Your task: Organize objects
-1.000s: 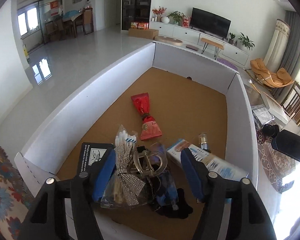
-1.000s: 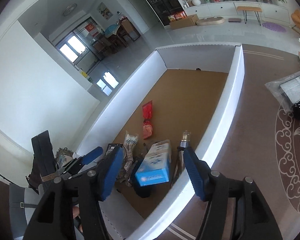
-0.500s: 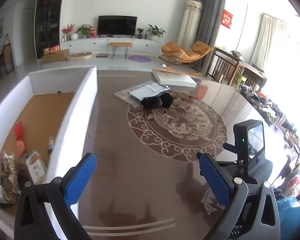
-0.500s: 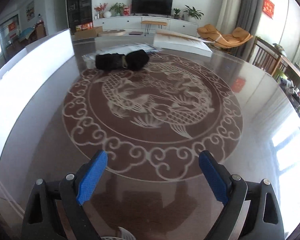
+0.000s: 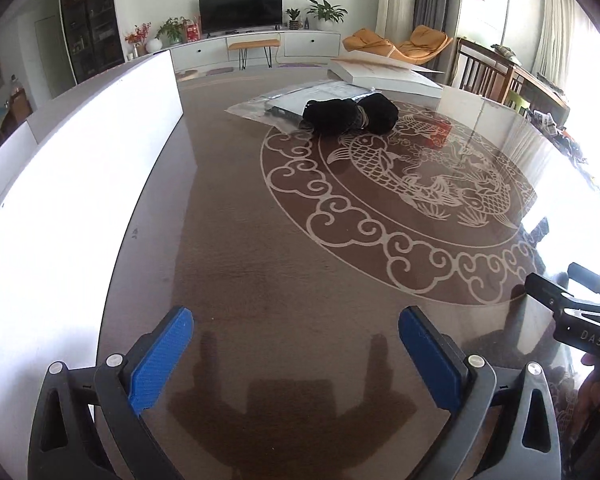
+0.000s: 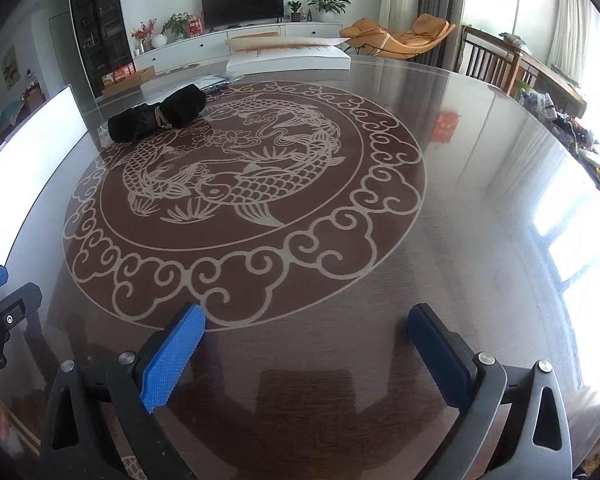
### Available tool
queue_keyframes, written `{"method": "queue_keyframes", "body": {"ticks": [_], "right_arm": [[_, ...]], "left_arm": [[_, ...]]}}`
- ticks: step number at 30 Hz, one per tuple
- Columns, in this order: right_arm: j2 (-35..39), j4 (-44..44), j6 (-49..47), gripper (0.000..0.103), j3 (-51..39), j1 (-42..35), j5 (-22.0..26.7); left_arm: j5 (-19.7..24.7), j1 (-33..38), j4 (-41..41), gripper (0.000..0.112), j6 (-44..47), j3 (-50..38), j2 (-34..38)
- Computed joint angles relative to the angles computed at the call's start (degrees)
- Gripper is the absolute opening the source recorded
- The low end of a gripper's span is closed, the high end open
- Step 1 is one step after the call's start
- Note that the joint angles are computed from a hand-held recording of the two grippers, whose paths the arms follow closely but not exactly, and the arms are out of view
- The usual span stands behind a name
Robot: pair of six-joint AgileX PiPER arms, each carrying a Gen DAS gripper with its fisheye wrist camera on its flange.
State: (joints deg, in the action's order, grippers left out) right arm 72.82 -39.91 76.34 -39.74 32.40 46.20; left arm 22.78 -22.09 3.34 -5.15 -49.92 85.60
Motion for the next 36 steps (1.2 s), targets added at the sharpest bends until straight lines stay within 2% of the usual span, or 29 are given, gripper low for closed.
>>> {"method": "queue_keyframes", "body": {"ticks": [4,8,16,19,21,24,25,29,32,36], "right_arm": [[0.1,-0.4,1.1,0.102,0.0,0.7,0.7],[0.2,-0.4,1.1,0.102,0.1,0.6,0.5],[0.3,-0.2,0.6,0.103,0.0,0.3,0.3],[1.0,0.9,-1.7,0.103,-0.9,-0.8,-0.6],[3.7,4.4,-9.7,0.103,-3.8,-4.6,-3.5],[11.3,16.2,-26.9,0.103,-14.1,-11.5,-7.4],[14.1,20.6,-31.5,0.102,-19.6,-13.1,-6.5],[27.6,28.4,-42.0,0.101,-42.5,-14.7,-2.4],[38.5,30.9,-43.8,0.093,-59.7,-14.7,3.9],[53.0,35.7,-44.7,0.093,-82.6,-15.9,18.3]], "left_arm": [[1.4,1.7,-2.6,0.103,2.7,-3.7,4.6],[-0.3,1.9,0.4,0.103,0.4,-4.3,5.7],[-0.1,3.5,-2.2,0.103,3.6,-7.0,8.2],[-0.2,3.5,-2.2,0.103,3.6,-6.9,8.2],[-0.2,3.5,-2.3,0.103,3.7,-6.9,8.2],[-0.2,3.5,-2.3,0.103,3.7,-6.9,8.2],[-0.2,3.5,-2.3,0.103,3.7,-6.9,8.2],[-0.2,3.5,-2.3,0.103,3.7,-6.9,8.2],[-0.2,3.6,-2.6,0.103,3.9,-6.9,8.2],[-0.2,3.5,-2.4,0.103,3.7,-6.8,8.2]]}}
